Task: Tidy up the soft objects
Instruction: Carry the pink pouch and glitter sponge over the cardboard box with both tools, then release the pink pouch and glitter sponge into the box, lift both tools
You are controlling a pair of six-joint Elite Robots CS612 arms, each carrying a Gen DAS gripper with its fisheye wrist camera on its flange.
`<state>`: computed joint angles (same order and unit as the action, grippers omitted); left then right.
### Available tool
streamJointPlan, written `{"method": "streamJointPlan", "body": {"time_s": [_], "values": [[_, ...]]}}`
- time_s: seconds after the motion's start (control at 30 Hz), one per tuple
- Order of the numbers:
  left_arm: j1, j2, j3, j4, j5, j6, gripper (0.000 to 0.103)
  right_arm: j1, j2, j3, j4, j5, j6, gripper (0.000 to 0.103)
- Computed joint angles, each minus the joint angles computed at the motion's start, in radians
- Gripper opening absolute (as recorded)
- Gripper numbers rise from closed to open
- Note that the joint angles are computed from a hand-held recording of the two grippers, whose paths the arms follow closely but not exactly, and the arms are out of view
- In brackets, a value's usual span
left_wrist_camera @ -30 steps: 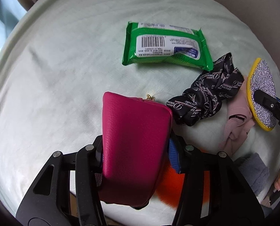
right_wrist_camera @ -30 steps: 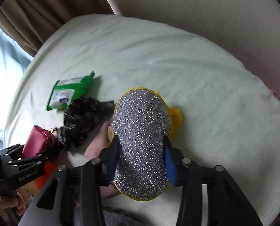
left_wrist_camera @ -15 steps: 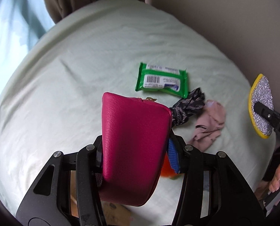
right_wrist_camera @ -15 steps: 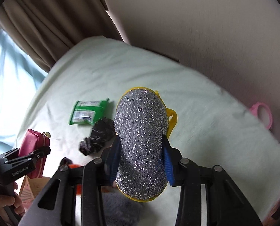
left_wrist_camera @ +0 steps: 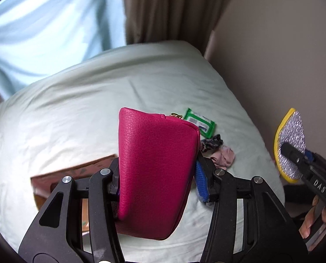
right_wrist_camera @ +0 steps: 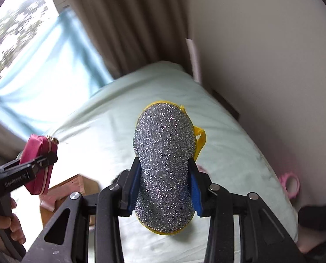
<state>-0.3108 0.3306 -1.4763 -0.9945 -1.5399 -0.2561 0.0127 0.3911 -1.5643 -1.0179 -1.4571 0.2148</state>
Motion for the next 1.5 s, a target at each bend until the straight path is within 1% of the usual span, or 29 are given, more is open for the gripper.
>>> {"method": "streamJointPlan", "body": {"time_s": [0.13, 0.2, 0.3, 0.4, 0.53, 0.6, 0.63, 0.7, 0.73, 0.8, 1.0, 1.1, 1.27, 1.5], "values": [[0.029, 0.006, -0.068, 0.040, 0.053, -0.088, 0.046, 0.029, -0.035, 0.030, 0.005, 0.068, -0.094, 0.036], [0.047, 0.007, -0.094, 0.066, 0.063, -0.132, 0.046, 0.047, -0.049, 0.047, 0.010, 0.095, -0.127, 0.036], [0.077, 0.015, -0.137, 0.123, 0.097, -0.188, 0.046, 0.081, -0.071, 0.084, 0.020, 0.131, -0.167, 0.036], [0.114, 0.036, -0.180, 0.181, 0.096, -0.251, 0.046, 0.117, -0.089, 0.126, 0.034, 0.168, -0.200, 0.036], [0.151, 0.071, -0.215, 0.239, 0.090, -0.296, 0.046, 0.170, -0.114, 0.197, 0.030, 0.193, -0.237, 0.036], [0.174, 0.090, -0.222, 0.248, 0.076, -0.294, 0.046, 0.185, -0.122, 0.224, 0.038, 0.204, -0.252, 0.036], [0.180, 0.097, -0.217, 0.247, 0.072, -0.291, 0.046, 0.192, -0.120, 0.231, 0.047, 0.207, -0.264, 0.036], [0.199, 0.110, -0.210, 0.252, 0.055, -0.273, 0.046, 0.216, -0.123, 0.264, 0.059, 0.204, -0.277, 0.036], [0.208, 0.117, -0.209, 0.257, 0.044, -0.263, 0.046, 0.220, -0.119, 0.274, 0.064, 0.208, -0.282, 0.036], [0.221, 0.131, -0.197, 0.260, 0.026, -0.246, 0.046, 0.244, -0.119, 0.308, 0.075, 0.201, -0.279, 0.036], [0.257, 0.176, -0.169, 0.279, -0.036, -0.196, 0.046, 0.277, -0.114, 0.392, 0.110, 0.182, -0.240, 0.036], [0.263, 0.192, -0.145, 0.283, -0.055, -0.176, 0.046, 0.284, -0.112, 0.432, 0.131, 0.166, -0.220, 0.036], [0.256, 0.210, -0.120, 0.291, -0.050, -0.157, 0.046, 0.288, -0.107, 0.480, 0.177, 0.159, -0.198, 0.036], [0.251, 0.218, -0.092, 0.322, -0.060, -0.117, 0.046, 0.286, -0.116, 0.561, 0.181, 0.158, -0.173, 0.037]]}}
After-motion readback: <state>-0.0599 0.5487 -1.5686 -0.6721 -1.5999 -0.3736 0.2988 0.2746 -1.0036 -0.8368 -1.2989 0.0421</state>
